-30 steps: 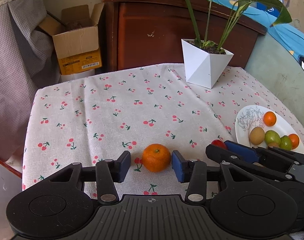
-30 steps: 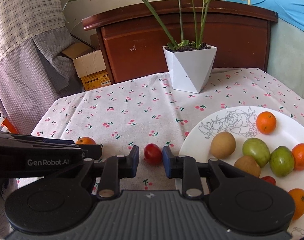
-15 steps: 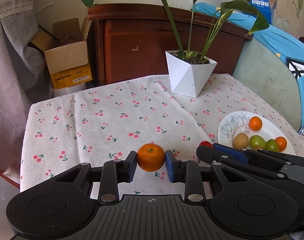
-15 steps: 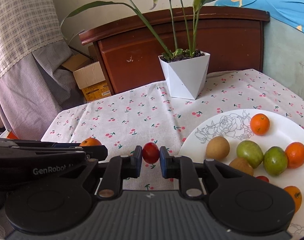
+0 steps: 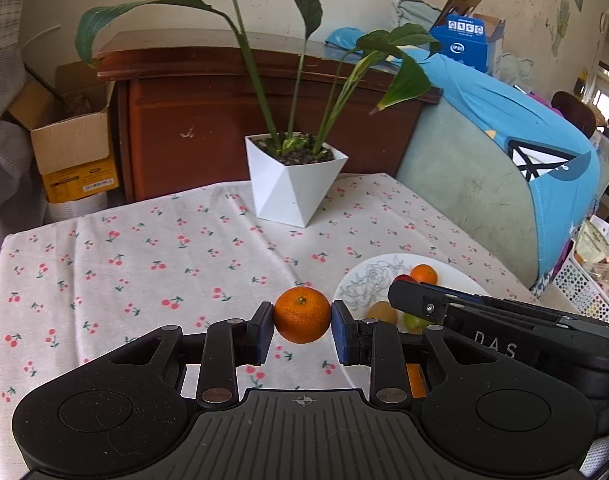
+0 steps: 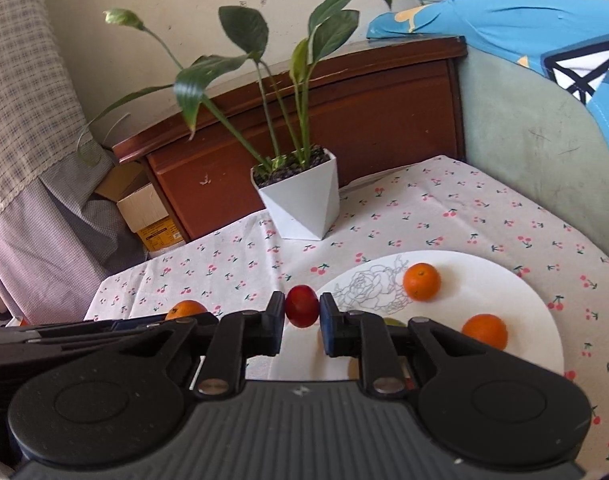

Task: Organize fruits
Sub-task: 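Carry tomato and orange onto the white plate and open both tools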

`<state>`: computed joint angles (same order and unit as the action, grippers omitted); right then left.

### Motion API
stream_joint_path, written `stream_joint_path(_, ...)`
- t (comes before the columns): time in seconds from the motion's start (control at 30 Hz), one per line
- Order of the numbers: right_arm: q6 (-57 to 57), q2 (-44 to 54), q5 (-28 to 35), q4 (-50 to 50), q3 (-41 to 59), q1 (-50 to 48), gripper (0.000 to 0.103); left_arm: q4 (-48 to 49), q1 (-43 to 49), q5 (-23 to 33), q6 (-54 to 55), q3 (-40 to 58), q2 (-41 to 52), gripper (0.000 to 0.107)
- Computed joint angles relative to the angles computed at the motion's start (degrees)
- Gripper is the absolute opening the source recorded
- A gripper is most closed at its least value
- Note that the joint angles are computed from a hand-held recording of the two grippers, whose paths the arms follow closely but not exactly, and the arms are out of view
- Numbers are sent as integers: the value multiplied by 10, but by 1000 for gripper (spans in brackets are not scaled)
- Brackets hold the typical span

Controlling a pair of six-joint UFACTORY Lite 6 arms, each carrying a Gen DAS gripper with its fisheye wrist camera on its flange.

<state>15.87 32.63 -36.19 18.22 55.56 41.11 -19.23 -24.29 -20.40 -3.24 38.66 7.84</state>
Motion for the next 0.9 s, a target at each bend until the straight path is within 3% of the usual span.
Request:
stream_joint_path(0.23, 66, -44, 7, -74, -49, -73, 18, 0, -35, 2, -15, 31, 33, 28)
stream_joint_path(0.53, 160, -17, 9, -154, -48, -128, 19, 9, -52, 10, -37, 74, 89, 28)
stream_joint_path(0.9, 207, 6, 9, -173, -33, -145, 23, 15, -58, 15, -62, 104, 124, 29)
